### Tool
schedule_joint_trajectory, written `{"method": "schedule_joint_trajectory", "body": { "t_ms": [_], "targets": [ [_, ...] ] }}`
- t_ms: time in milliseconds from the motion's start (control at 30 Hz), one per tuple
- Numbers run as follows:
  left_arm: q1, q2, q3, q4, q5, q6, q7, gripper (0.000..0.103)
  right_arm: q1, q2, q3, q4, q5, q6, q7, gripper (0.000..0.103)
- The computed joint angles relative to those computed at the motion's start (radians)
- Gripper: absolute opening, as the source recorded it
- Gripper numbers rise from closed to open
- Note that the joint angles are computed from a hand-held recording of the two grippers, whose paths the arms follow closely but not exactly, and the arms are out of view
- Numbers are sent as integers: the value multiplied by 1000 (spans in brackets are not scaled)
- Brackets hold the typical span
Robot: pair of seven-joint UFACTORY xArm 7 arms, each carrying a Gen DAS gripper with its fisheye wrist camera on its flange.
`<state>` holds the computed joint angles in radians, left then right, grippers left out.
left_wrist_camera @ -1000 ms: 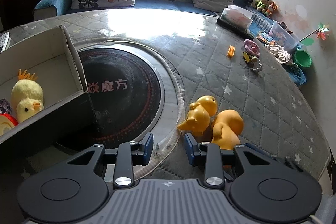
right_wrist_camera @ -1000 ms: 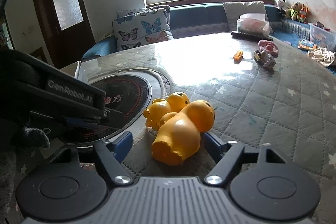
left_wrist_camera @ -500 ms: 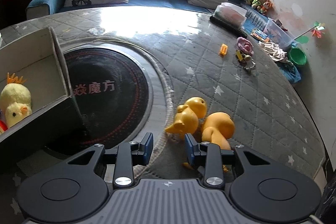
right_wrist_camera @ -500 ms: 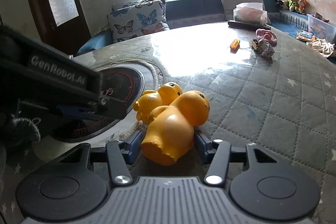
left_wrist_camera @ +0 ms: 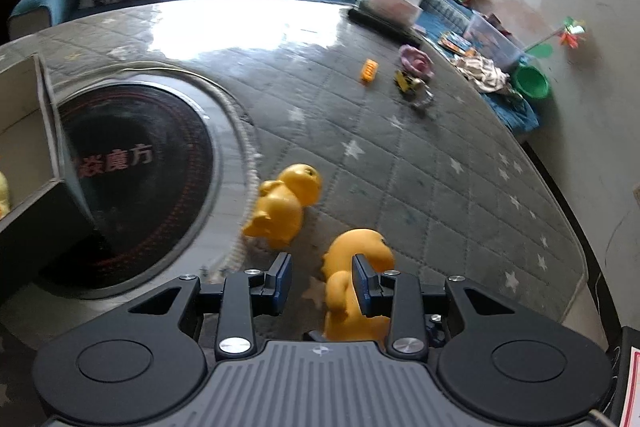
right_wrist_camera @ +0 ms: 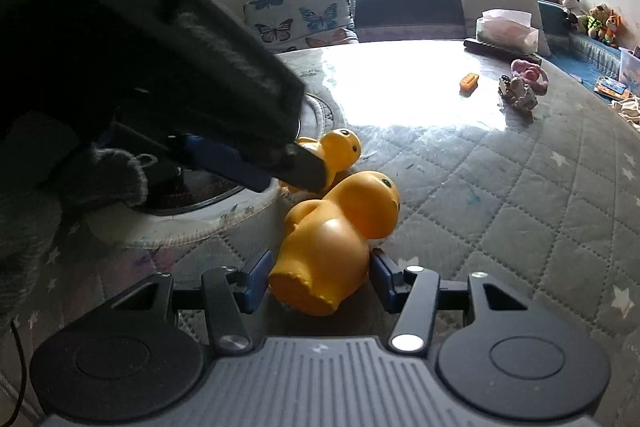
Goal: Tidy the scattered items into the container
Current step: 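Close the left gripper on the orange duck while the right gripper grips its side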
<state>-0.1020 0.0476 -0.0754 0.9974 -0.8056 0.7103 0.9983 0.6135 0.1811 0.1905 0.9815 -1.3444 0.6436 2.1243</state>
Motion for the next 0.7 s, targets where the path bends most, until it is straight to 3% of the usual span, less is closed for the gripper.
{"method": "schedule_joint_trajectory", "body": {
  "t_ms": [300,533,700],
  "targets": [
    [-22,17,-17,1,69,-27,-29,36,-13,-13,-2,-21,-34,-33,13,54],
    [-4,29,-14,52,45,73,-37,36,-27,-16,-3,-26,-36,-57,-18,54],
    [-17,47,-24,59,91,60,-62,36,-33,-19,-3,-27,-43,-65,-35,54]
  ]
}}
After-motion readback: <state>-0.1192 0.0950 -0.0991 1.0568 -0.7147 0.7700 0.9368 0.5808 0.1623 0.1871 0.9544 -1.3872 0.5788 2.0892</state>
